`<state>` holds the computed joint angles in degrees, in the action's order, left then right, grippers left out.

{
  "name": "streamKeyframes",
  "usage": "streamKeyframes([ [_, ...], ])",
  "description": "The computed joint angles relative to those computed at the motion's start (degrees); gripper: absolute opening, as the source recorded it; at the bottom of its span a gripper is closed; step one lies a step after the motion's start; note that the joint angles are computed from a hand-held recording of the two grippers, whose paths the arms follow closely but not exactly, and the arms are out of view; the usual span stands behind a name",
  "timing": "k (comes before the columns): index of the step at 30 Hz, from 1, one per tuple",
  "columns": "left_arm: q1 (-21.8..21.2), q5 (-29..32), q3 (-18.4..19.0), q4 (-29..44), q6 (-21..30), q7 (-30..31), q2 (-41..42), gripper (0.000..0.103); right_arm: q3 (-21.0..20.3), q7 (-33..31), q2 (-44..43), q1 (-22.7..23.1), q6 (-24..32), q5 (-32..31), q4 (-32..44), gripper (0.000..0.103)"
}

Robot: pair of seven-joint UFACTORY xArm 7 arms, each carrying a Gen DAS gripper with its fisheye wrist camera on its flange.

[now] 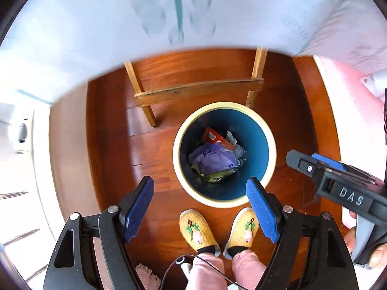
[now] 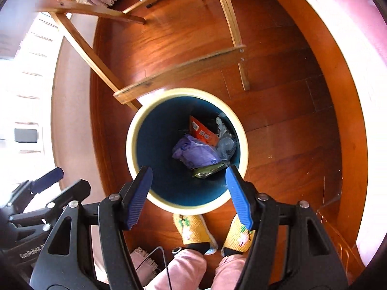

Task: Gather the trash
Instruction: 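Raise both tools back toward the table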

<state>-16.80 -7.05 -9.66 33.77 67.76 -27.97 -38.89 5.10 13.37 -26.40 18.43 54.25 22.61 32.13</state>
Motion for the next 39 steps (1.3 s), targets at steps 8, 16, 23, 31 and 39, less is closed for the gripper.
streamKeyframes([
  [8, 1.8, 1.8, 1.5, 16.1, 15.3, 2.5, -4.2, 0.080, 0.4, 5.9, -8.6, -0.3, 14.1, -2.0, 11.2, 0.060],
  [16, 5.9, 4.6, 2.1, 37.8, 25.4, 7.4, 0.0, 0.080, 1.2, 10.7, -9.2, -1.6, 24.9, -3.4, 28.0, 0.063],
  [23, 8.9, 8.1, 1.1, 57.7, 29.7, 12.2, 7.2, 0.080, 2.3, 13.6, -4.4, -2.7, 30.4, -5.3, 44.0, 0.066],
  [31, 11.3, 11.3, 0.1, 72.9, 30.7, 15.5, 13.3, 0.080, 4.0, 15.5, 3.8, -3.3, 32.6, -8.3, 62.4, 0.067],
  [39, 12.6, 12.6, -1.4, 80.3, 32.7, 13.1, 18.0, 0.080, 4.5, 13.2, 10.9, -2.9, 34.7, -11.3, 77.3, 0.068],
])
